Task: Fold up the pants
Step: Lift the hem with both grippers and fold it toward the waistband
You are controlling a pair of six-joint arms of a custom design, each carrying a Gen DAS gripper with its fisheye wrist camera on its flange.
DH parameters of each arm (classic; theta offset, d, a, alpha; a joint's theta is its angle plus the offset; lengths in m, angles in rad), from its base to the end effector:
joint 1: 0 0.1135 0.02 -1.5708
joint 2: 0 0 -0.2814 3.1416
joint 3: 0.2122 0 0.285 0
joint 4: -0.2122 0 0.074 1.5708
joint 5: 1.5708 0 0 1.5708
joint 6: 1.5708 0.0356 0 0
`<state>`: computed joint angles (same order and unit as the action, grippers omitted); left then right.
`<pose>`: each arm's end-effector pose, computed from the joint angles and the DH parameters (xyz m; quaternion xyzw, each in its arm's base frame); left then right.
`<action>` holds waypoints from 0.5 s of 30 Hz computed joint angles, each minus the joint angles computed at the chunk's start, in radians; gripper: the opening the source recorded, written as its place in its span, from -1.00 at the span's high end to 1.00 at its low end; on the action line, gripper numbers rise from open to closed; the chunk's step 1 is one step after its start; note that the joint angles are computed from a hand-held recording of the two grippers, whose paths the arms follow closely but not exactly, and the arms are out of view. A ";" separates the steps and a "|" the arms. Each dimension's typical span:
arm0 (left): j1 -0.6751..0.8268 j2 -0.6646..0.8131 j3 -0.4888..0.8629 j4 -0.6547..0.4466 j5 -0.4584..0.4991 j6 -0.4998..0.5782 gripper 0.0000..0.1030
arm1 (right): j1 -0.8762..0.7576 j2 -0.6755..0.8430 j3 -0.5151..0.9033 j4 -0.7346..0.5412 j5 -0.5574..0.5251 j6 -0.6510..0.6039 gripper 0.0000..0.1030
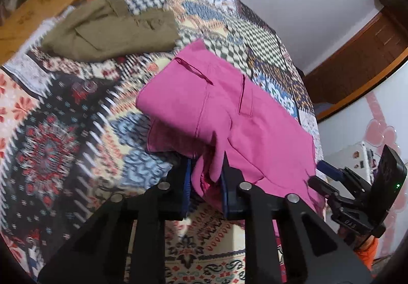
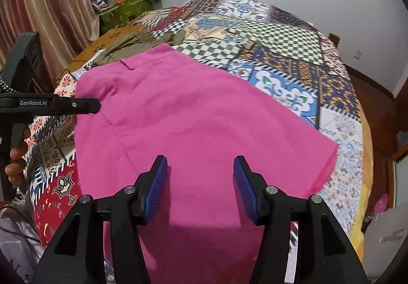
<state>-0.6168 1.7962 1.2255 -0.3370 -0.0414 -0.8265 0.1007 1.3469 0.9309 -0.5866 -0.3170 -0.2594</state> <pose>0.3412 -0.2401 0.2014 -0.1056 0.9394 -0.2003 0.2572 0.2920 0.0407 0.2393 -0.2133 0.9246 0.1291 0.2879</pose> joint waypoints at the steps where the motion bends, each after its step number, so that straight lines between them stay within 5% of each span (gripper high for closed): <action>1: -0.001 -0.015 -0.011 -0.002 -0.020 -0.005 0.64 | -0.012 -0.003 0.000 -0.004 0.000 -0.002 0.03; 7: -0.036 -0.122 -0.110 -0.037 -0.182 -0.031 0.64 | -0.038 -0.008 -0.005 -0.018 -0.028 0.015 0.03; 15: -0.122 -0.162 -0.085 -0.095 -0.402 0.125 0.64 | 0.034 0.015 -0.030 0.011 -0.016 0.020 0.03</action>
